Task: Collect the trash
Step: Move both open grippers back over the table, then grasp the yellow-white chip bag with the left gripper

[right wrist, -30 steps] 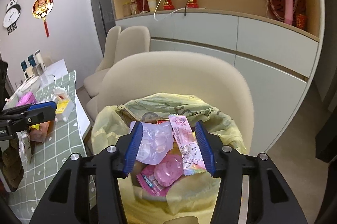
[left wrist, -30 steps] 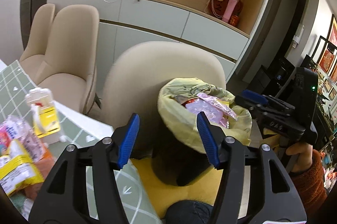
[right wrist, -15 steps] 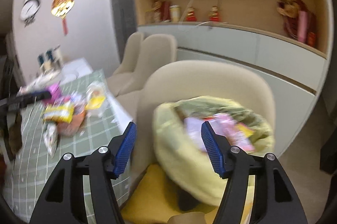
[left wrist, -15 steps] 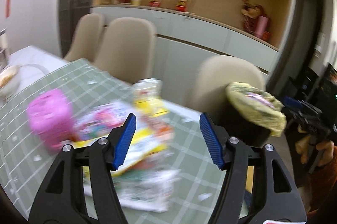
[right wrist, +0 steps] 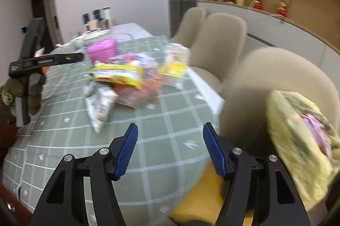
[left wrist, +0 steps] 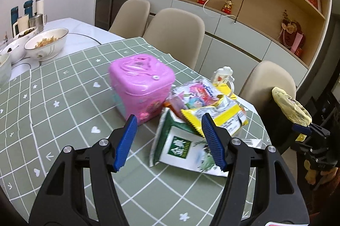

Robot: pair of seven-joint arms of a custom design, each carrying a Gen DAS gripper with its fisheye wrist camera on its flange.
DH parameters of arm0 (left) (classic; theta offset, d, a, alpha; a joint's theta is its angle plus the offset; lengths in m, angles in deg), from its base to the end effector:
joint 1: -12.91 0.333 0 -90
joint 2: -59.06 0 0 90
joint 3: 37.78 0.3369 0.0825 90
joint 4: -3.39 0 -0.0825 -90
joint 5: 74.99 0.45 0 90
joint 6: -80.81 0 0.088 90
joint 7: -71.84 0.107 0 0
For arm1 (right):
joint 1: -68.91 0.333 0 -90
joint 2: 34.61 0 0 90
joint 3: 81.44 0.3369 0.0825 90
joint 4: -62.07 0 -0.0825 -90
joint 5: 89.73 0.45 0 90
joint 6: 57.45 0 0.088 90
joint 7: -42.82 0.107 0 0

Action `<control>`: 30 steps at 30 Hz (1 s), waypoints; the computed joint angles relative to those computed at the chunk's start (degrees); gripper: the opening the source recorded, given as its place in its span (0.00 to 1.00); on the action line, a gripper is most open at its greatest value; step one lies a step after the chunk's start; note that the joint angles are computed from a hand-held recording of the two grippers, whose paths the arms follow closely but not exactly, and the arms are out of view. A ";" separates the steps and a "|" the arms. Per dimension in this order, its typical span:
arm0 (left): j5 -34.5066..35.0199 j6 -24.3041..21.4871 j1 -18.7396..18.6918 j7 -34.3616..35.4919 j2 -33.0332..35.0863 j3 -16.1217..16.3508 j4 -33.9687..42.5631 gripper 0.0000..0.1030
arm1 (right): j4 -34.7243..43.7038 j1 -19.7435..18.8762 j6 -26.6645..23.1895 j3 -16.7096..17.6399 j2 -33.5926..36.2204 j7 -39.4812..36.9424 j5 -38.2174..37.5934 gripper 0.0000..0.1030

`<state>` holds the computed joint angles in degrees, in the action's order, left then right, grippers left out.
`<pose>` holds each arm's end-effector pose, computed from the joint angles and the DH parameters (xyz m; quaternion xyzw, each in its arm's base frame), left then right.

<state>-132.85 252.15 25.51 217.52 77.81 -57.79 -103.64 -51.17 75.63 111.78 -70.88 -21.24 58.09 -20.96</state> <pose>0.7202 -0.0133 0.3966 -0.6062 0.6618 -0.3938 0.1985 0.6694 0.1374 0.3863 -0.7689 0.4727 -0.1916 0.3855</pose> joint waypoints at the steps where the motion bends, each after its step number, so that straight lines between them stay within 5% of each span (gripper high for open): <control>1: -0.51 0.26 0.36 0.57 -0.15 -0.21 -0.11 0.58 | 0.75 0.16 -0.98 0.47 0.38 -0.92 -0.08 0.59; 6: -9.46 0.26 3.12 7.06 -0.94 -1.68 0.05 0.58 | 4.78 4.11 -3.23 0.85 3.74 0.78 -11.23 0.58; 14: -15.43 -1.35 0.76 8.33 -1.70 3.04 1.16 0.58 | 14.51 9.47 -4.86 -1.57 12.62 14.77 -33.96 0.58; 19: -16.04 -2.84 -0.41 8.34 -1.74 4.85 1.30 0.59 | 14.78 3.13 -12.86 3.71 12.56 15.60 -32.48 0.59; 24: -10.36 -4.00 -1.72 3.16 -0.65 6.17 1.45 0.59 | 7.55 0.84 -12.27 5.86 8.11 12.25 -28.63 0.59; 30: -5.80 -3.93 -1.33 -0.59 0.03 5.10 1.05 0.59 | 4.74 1.50 -13.80 4.58 5.07 9.79 -21.26 0.59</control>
